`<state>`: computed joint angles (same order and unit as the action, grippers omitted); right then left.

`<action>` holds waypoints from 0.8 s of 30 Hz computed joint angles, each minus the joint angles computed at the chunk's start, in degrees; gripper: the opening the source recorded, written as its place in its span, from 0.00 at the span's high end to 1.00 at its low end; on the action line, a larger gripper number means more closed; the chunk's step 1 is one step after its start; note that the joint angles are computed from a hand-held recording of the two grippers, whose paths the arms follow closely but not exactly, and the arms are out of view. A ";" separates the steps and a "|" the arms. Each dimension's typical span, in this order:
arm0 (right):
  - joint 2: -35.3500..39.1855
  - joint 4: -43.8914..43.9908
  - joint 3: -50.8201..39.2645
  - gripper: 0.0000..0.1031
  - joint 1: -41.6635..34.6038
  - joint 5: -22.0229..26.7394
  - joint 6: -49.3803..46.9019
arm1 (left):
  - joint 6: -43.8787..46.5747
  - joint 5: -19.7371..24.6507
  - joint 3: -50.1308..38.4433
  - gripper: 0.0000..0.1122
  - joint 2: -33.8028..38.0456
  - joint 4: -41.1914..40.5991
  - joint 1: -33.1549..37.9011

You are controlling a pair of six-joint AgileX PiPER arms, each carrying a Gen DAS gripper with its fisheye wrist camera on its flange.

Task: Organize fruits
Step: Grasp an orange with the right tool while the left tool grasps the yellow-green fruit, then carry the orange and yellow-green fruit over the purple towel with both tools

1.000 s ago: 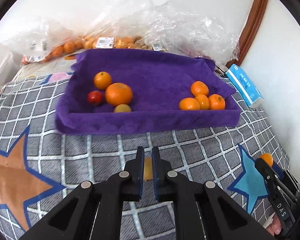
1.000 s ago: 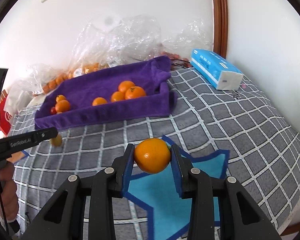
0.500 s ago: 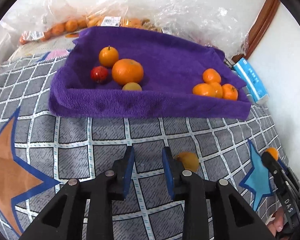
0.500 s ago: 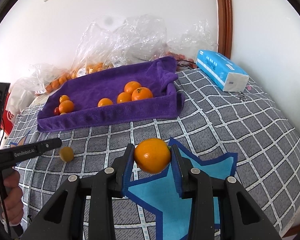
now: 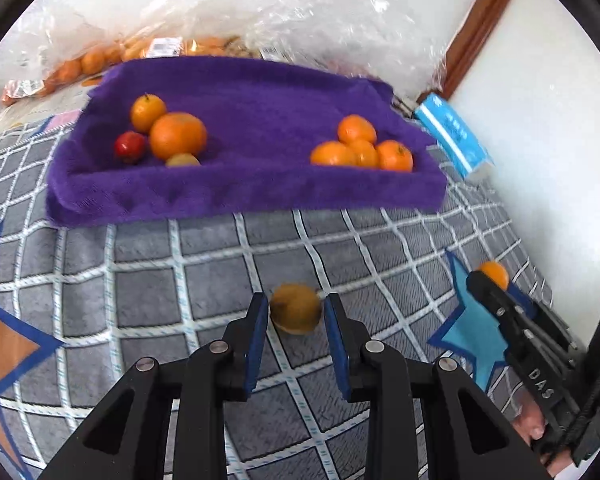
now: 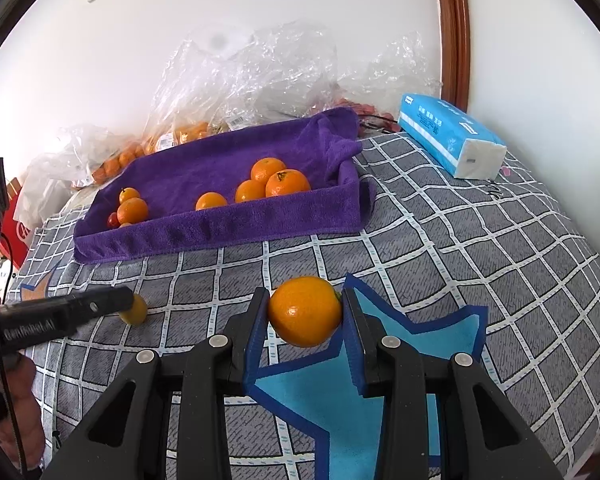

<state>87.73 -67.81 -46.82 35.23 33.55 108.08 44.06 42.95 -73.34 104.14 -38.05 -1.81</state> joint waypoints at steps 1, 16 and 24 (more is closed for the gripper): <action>-0.11 -0.07 0.31 0.65 0.19 0.20 0.27 | 0.38 -0.17 0.44 0.75 0.19 -0.52 -0.14; -2.28 0.31 2.00 0.66 2.46 1.99 2.07 | 3.94 -3.09 4.94 0.77 -6.01 -3.12 2.99; -1.55 4.76 -2.75 0.65 4.61 5.39 -3.29 | 5.41 -1.26 5.48 0.77 -9.84 -4.19 7.82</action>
